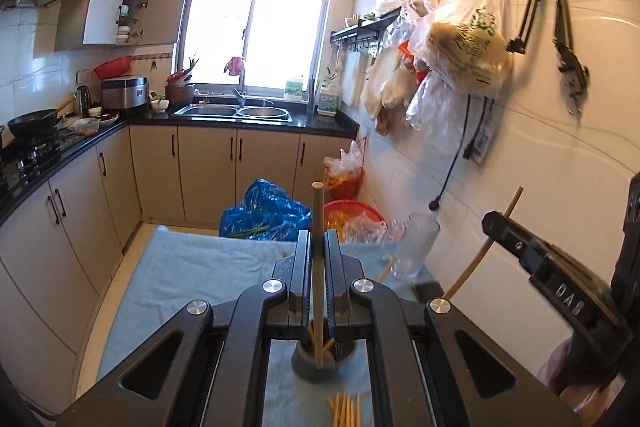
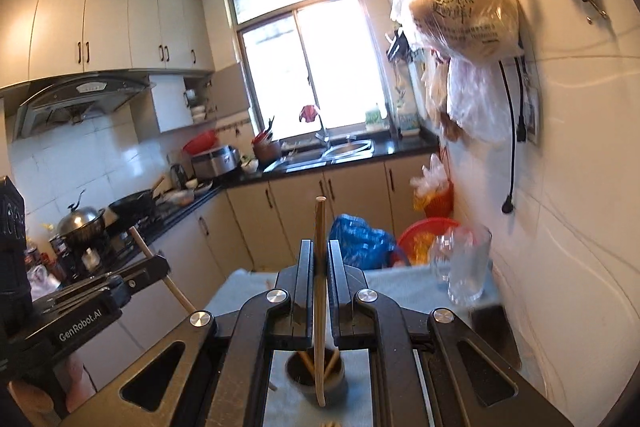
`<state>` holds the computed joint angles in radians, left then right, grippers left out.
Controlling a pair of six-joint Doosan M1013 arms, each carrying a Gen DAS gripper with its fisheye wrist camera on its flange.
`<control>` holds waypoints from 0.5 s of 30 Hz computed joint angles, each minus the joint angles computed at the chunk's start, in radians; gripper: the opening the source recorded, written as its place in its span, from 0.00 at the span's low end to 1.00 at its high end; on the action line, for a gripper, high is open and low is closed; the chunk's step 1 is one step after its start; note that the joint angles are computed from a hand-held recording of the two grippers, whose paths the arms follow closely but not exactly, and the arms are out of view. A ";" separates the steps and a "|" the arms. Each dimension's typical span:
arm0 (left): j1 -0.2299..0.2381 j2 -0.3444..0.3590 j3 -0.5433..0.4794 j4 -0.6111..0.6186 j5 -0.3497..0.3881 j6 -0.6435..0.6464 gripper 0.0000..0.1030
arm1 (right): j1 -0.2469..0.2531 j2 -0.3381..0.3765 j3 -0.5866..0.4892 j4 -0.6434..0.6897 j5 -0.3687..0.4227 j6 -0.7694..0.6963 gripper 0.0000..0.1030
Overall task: Organize utensils
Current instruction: 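Carry the left tool's chopstick into the black cup while the right tool inserts its own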
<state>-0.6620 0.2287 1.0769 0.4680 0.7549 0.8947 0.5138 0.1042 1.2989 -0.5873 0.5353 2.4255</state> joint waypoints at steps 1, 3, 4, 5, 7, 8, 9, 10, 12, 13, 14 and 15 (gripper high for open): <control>0.006 0.017 -0.018 -0.016 0.002 0.006 0.05 | -0.001 0.016 -0.012 -0.034 0.000 0.027 0.07; 0.018 0.050 -0.055 -0.052 0.015 0.021 0.05 | -0.004 0.038 -0.030 -0.059 0.002 0.056 0.07; 0.024 0.063 -0.067 -0.070 0.022 0.028 0.05 | -0.011 0.052 -0.038 -0.054 0.000 0.064 0.07; 0.031 0.078 -0.081 -0.089 0.030 0.036 0.05 | -0.021 0.061 -0.041 -0.033 -0.005 0.060 0.07; 0.042 0.106 -0.098 -0.115 0.045 0.046 0.05 | -0.034 0.080 -0.051 0.013 -0.004 0.051 0.07; 0.046 0.116 -0.103 -0.121 0.054 0.046 0.05 | -0.040 0.088 -0.056 0.036 0.000 0.041 0.07; 0.052 0.127 -0.108 -0.136 0.067 0.050 0.05 | -0.047 0.098 -0.059 0.075 0.004 0.019 0.07; 0.059 0.137 -0.113 -0.157 0.080 0.055 0.05 | -0.052 0.106 -0.062 0.113 0.009 -0.006 0.07; 0.071 0.149 -0.114 -0.184 0.099 0.053 0.05 | -0.063 0.121 -0.068 0.180 0.023 -0.062 0.07; 0.075 0.151 -0.109 -0.191 0.102 0.048 0.05 | -0.066 0.124 -0.066 0.198 0.028 -0.077 0.07; 0.079 0.152 -0.103 -0.195 0.101 0.045 0.05 | -0.071 0.131 -0.067 0.222 0.038 -0.097 0.07; 0.081 0.150 -0.096 -0.196 0.099 0.042 0.05 | -0.075 0.136 -0.068 0.242 0.044 -0.113 0.07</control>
<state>-0.5806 0.3787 0.9813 0.2722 0.8536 0.9369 0.4386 0.2405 1.2308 -0.3451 0.5790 2.3126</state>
